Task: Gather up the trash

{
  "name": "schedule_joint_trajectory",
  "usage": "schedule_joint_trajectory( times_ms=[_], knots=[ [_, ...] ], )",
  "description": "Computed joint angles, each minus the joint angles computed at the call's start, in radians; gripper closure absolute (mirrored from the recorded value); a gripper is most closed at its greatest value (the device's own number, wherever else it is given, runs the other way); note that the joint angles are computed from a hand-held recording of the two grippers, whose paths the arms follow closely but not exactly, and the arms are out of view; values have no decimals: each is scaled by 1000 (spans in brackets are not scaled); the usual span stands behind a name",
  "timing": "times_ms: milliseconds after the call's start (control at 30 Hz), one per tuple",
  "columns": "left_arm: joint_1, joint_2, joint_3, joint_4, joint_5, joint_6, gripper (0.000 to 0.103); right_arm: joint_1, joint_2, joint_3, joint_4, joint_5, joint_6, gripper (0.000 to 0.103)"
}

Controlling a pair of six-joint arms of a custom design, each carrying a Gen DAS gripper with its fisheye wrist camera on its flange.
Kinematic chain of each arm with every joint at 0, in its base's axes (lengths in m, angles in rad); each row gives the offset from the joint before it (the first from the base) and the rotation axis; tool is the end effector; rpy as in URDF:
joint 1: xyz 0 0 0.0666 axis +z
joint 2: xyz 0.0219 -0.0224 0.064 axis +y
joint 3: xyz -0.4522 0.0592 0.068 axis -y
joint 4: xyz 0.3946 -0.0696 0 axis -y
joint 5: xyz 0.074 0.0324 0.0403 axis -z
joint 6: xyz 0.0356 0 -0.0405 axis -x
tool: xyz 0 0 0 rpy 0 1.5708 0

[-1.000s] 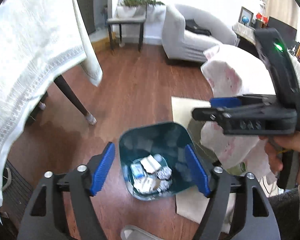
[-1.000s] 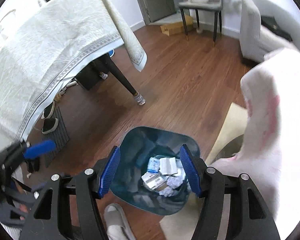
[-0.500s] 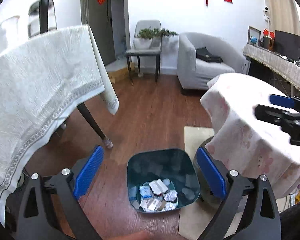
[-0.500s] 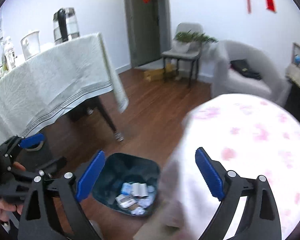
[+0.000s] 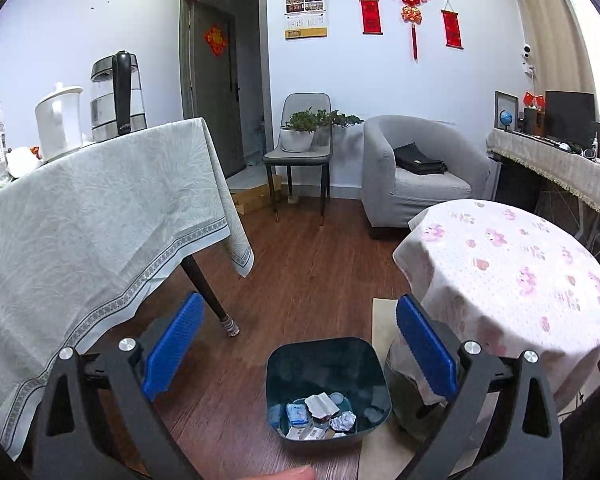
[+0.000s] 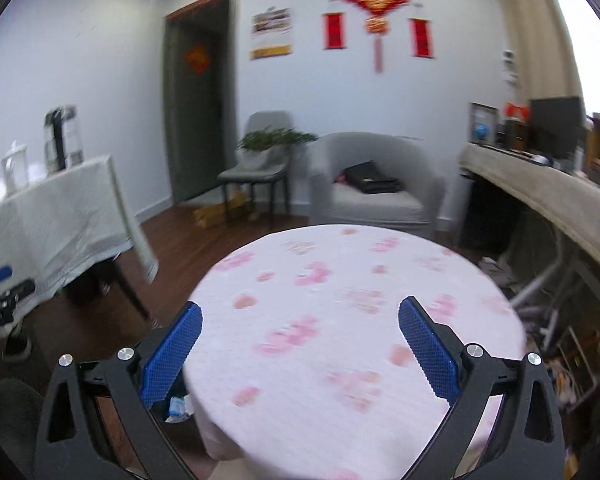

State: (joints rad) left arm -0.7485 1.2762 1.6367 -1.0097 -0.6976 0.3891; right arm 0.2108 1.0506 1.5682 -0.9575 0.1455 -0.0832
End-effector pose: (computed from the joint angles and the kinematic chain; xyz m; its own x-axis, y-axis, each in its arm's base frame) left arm 0.3124 -0.2595 0.6609 -0.4655 0.0355 -0.8843 -0.0324 0.9978 0.0571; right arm 0.2924 0.0569 0.7053 -0.4215 -0.0061 -0.9068 -0.0439 0.9989 0.0137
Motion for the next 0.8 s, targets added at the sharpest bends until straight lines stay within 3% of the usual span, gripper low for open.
schedule_joint_trajectory(
  times_ms=[233, 400, 600, 800],
  knots=[
    [-45, -15, -47, -32, -36, 52, 4, -170, -117, -88, -8, -50, -12, 3],
    [-67, -25, -67, -31, -47, 89, 4, -217, -161, -140, -17, -109, 24, 3],
    [-88, -19, -67, -55, -56, 97, 4, -184, -162, -159, -43, -152, 90, 4],
    [-84, -2, -54, -108, -29, 139, 4, -182, -162, -156, -50, -213, 95, 3]
  ],
)
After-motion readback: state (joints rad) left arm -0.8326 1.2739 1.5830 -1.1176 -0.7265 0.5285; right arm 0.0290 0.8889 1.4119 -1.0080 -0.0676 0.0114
